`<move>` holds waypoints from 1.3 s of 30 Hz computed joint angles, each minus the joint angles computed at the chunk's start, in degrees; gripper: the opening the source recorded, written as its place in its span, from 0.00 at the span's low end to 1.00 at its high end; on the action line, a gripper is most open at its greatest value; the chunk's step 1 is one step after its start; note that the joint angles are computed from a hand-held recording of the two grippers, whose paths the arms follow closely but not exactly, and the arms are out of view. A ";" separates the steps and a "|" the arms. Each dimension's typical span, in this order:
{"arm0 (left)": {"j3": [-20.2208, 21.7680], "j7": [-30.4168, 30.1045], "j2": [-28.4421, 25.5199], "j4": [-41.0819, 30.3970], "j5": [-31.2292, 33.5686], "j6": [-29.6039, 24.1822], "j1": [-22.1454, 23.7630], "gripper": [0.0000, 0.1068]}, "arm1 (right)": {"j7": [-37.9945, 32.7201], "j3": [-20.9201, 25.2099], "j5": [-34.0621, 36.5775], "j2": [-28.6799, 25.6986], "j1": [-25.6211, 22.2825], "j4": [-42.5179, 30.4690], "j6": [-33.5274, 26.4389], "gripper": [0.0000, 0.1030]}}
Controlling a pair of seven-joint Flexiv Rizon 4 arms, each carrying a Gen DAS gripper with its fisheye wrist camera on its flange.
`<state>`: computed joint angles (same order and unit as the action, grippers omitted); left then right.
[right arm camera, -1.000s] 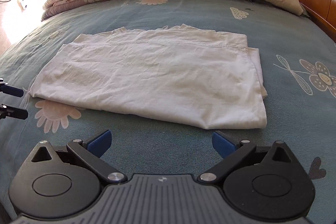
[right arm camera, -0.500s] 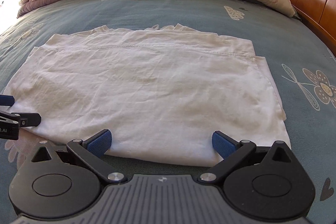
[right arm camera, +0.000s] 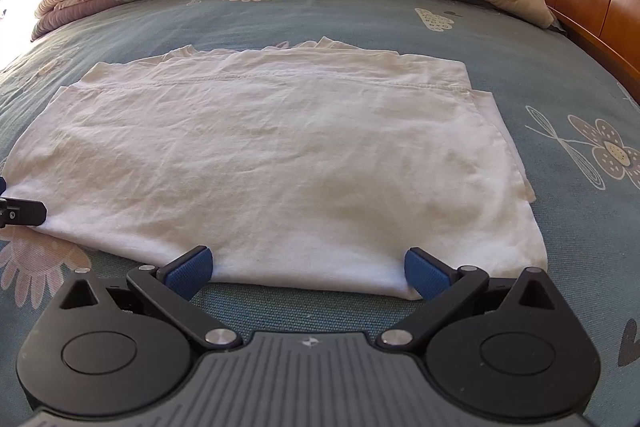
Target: Fold clothes
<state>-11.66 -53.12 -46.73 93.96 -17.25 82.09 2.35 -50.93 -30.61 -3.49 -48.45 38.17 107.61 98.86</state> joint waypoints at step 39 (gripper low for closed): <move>-20.69 3.05 -1.23 1.60 -37.15 -19.02 20.30 0.87 | 10.44 41.65 -1.93 4.35 -39.37 10.39 29.88 1.00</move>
<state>-32.35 -50.06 -47.96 95.56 -54.40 63.07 22.65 -40.49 11.03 -5.42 -44.10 -1.19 118.00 128.74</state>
